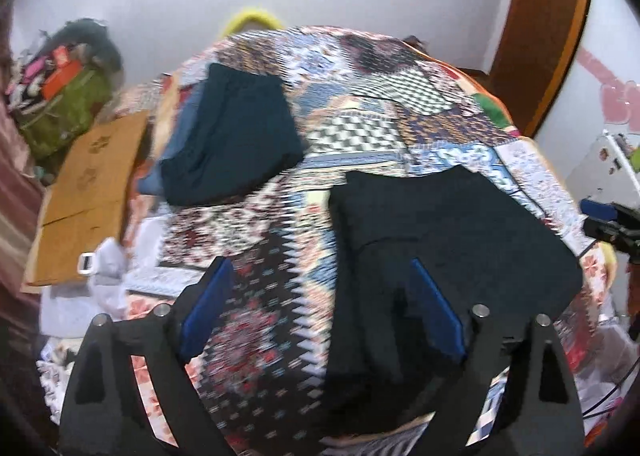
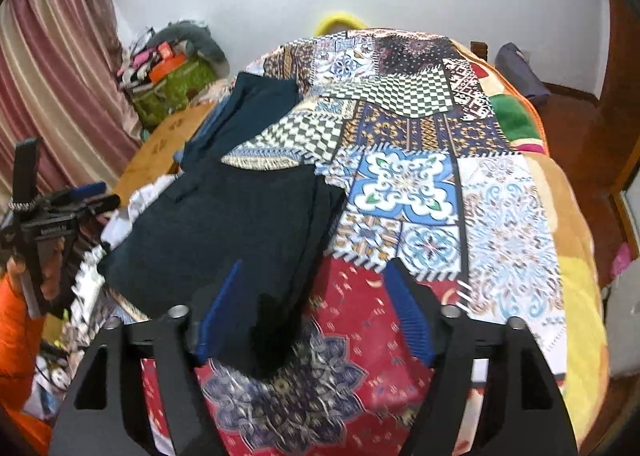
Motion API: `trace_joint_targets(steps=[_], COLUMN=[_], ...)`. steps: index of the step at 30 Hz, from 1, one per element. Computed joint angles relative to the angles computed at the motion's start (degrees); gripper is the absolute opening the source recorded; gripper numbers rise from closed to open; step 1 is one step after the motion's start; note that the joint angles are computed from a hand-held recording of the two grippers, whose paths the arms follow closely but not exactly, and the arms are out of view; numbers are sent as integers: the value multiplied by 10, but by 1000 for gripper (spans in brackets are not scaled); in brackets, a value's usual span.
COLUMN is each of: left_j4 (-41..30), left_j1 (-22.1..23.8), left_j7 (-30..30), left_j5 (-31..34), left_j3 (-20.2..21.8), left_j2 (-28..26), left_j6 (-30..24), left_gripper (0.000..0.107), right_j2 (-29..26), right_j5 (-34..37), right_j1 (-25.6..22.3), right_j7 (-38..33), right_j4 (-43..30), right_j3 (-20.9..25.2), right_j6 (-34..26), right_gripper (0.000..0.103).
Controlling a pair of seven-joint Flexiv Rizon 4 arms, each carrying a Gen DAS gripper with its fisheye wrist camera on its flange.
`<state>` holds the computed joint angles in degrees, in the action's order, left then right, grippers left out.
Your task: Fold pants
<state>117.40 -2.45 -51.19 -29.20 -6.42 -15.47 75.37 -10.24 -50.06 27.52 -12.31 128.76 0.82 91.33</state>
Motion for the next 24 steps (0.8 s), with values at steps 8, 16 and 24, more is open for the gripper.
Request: trace_joint_targets(steps=[8,16,24], left_j4=[-113,-166,-182], left_j1=[-10,18,22], left_j7=[-101,-94,-70], left_j5=[55,-1,-44], left_j3=[21,-11,-15], left_j2=[-81,-126,-133], left_j6=[-155,-273,-314], left_gripper=[91,88,55], right_j2=[-111,-204,-241], right_j5=[267,392,464], right_j1=[-159,-256,-292], right_j7=[-216,-367,-461], right_j4=[-94,-178,-226], right_j3=[237,381,443], right_j6=[-44,-89,-121], right_gripper=[76,76,42])
